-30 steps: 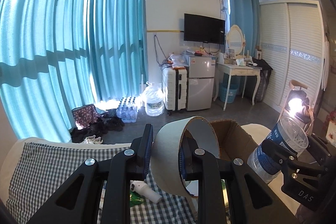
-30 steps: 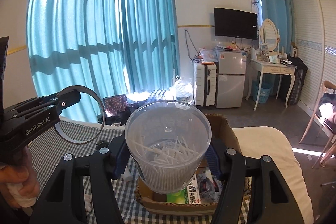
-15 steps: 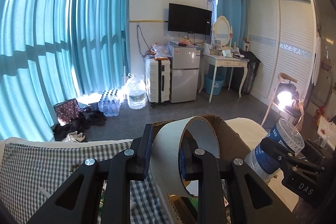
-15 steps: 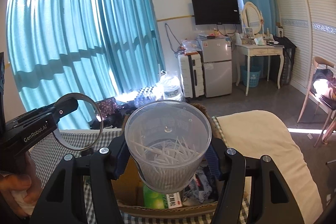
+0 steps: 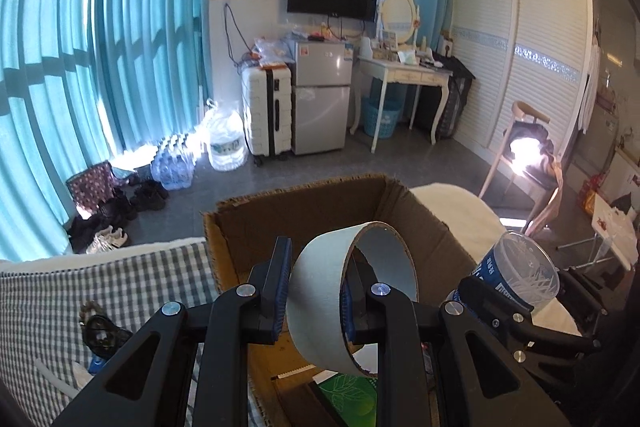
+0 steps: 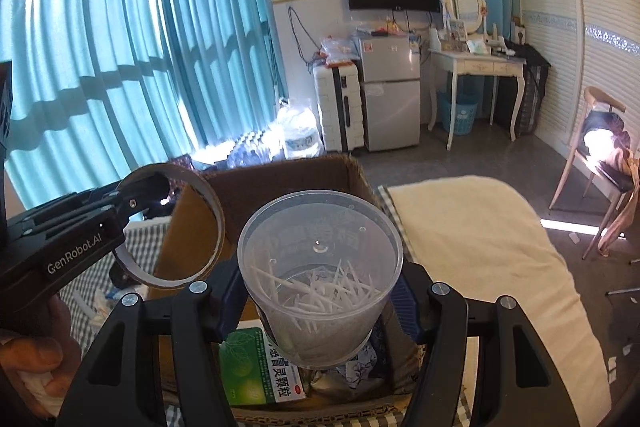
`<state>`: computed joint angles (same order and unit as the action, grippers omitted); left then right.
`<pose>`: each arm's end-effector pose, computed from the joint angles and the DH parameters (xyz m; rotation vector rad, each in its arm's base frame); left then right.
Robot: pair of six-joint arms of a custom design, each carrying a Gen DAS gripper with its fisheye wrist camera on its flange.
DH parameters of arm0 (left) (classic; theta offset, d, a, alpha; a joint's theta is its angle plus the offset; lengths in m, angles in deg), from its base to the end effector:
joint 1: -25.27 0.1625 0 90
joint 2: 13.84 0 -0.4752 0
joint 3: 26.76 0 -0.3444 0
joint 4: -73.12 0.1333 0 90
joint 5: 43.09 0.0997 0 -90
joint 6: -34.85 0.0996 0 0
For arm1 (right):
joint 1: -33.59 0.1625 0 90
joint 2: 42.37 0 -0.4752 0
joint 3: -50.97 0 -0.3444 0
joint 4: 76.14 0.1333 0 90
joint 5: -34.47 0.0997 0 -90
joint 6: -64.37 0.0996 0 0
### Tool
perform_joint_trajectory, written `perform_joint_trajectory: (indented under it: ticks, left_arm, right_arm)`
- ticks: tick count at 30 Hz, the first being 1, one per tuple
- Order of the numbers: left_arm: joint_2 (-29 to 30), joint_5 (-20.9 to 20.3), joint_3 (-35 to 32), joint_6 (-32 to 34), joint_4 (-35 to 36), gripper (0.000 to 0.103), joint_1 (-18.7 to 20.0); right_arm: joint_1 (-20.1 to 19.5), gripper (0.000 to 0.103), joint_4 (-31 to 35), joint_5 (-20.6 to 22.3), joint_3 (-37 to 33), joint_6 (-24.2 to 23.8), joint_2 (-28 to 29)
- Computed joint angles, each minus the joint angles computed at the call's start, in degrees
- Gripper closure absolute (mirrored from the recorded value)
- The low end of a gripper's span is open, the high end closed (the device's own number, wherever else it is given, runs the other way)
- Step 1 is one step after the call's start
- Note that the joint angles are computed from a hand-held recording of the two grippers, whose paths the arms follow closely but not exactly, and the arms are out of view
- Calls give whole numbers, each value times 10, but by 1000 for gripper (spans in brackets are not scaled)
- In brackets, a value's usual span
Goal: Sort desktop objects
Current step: 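Carry the tape roll and floss tub with both grippers over the cardboard box, then drop the tape roll and floss tub into the box, opening both grippers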
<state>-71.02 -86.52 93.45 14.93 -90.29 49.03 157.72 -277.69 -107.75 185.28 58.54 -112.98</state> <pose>-0.3969 -0.3994 0.2055 0.8990 2.3516 -0.9064 0.2822 -0.3191 0.3350 0.2991 -2.2084 1.1977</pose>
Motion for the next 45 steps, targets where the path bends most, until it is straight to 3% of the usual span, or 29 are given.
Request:
perform_joint_trajectory:
  ticks: [17,26,29,33,41,42,45]
  left_arm:
    - [50,-78,-104,-68,249,81,66]
    - [57,-73,-110,-71,268,78,53]
    - [49,-78,-107,-74,260,72,53]
    - [32,-62,-99,-81,254,52,44]
    - [2,-44,-84,-89,234,40,28]
    - [-2,-47,-83,-88,229,33,28]
    - [-17,-63,-75,-84,206,31,26]
  right_arm:
    - [-65,42,85,21,-1,39,22]
    - [-58,41,161,5,-13,85,13]
    - [-53,29,170,-3,-14,92,13]
    - [-42,28,157,-9,-14,84,14]
    - [-9,28,134,-24,-26,78,16]
    - [-5,28,131,-27,-27,78,17]
    - [6,26,134,-26,-27,86,9]
